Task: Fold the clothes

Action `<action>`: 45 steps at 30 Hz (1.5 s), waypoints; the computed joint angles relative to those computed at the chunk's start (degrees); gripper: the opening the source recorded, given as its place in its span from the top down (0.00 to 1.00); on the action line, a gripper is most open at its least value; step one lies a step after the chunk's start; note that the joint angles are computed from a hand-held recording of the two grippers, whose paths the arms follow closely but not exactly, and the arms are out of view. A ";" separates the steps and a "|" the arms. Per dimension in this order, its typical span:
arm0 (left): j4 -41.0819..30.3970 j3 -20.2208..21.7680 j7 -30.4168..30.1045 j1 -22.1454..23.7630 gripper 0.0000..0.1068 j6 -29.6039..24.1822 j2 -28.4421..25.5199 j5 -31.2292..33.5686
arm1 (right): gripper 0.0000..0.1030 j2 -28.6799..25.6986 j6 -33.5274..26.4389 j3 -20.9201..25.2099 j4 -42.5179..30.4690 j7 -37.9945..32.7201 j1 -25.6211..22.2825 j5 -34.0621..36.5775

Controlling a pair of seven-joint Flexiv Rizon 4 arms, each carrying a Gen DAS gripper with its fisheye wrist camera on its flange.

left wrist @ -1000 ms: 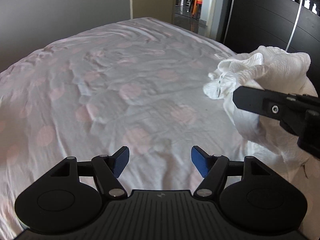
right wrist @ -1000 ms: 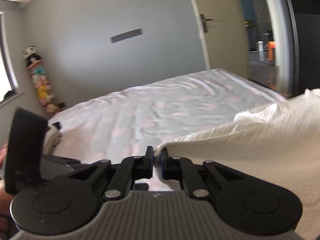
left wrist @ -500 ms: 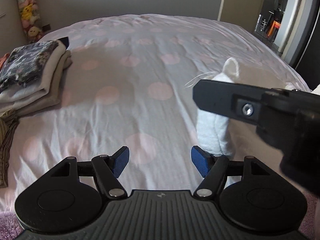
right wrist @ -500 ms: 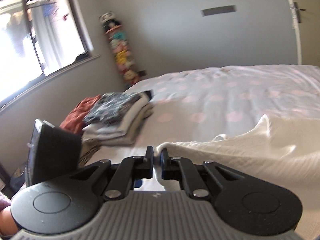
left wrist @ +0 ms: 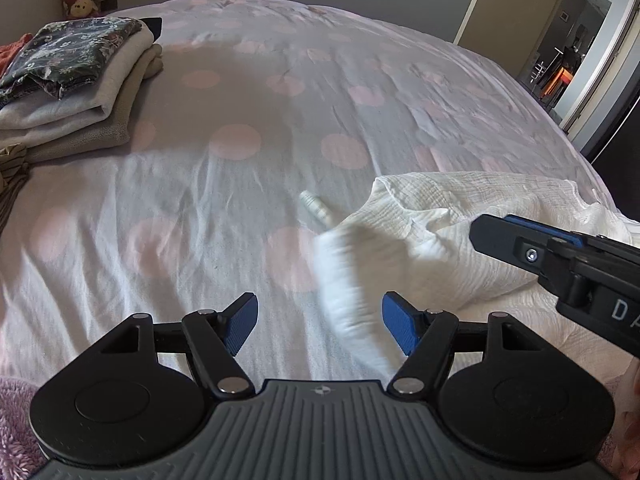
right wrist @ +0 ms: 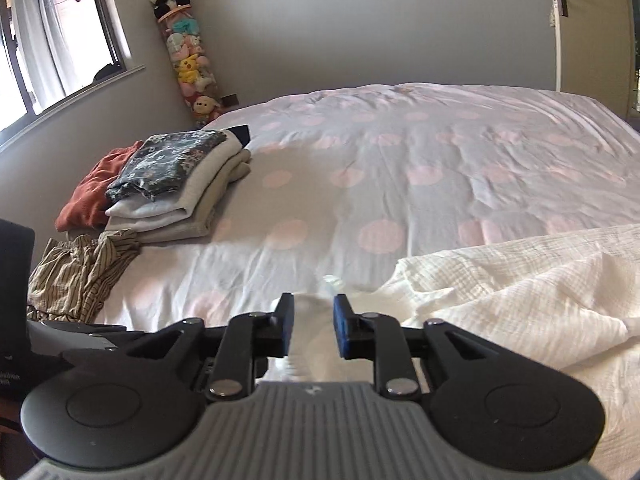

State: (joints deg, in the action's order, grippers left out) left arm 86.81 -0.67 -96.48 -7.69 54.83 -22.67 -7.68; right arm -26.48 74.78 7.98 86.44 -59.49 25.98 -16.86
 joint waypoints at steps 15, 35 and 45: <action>0.32 -0.35 -5.41 1.80 0.37 -2.26 -2.59 -5.02 | 0.52 7.85 0.44 -9.85 15.86 17.36 -2.07 -18.94; -6.01 3.14 -15.58 -2.55 0.45 -8.05 -8.78 7.45 | 0.40 -1.94 -13.96 -0.25 5.28 -0.59 -6.80 -0.40; -2.24 2.47 -13.28 -1.88 0.93 -1.08 -6.59 6.72 | 0.95 -1.87 -16.93 -2.51 5.25 -4.59 -3.47 -3.68</action>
